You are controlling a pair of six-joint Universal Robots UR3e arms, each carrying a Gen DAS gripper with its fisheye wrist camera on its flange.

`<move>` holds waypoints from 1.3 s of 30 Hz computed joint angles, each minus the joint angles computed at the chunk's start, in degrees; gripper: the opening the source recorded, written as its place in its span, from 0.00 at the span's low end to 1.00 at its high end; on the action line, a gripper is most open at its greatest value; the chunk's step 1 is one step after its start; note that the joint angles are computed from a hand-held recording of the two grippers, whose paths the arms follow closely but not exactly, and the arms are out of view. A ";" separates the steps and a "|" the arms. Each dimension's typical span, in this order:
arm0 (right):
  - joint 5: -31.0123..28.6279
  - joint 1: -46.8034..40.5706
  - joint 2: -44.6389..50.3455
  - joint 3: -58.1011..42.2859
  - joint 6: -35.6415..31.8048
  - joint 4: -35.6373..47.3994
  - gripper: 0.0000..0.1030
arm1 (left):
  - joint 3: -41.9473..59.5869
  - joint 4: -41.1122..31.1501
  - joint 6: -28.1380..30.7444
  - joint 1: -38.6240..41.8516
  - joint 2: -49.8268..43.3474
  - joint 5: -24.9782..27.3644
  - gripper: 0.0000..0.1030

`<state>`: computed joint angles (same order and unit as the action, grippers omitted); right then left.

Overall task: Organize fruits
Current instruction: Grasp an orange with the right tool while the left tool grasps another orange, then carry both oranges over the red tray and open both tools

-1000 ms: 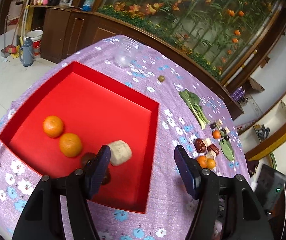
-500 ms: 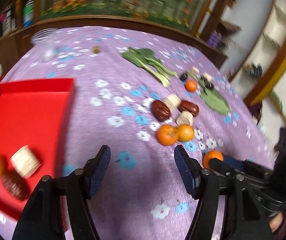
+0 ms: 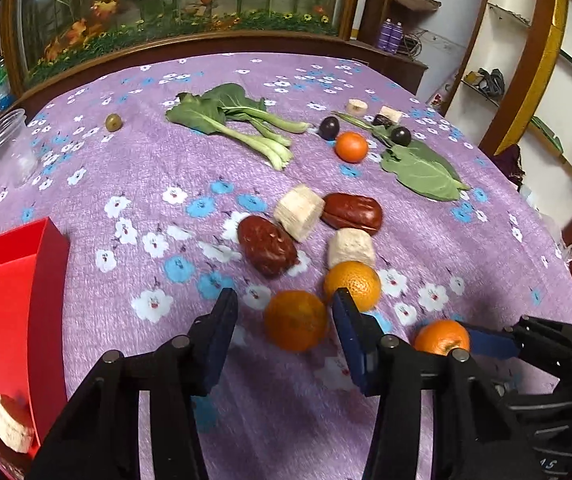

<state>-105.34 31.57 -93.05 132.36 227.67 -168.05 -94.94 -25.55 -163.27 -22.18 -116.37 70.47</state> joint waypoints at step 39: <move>-3.69 11.37 16.21 -32.72 -2.74 15.59 0.37 | -30.20 -7.80 7.81 41.43 35.00 -23.36 0.29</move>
<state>-109.03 42.94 -76.85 99.64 224.93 -152.46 -125.14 -33.35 -155.47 19.25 -81.37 47.12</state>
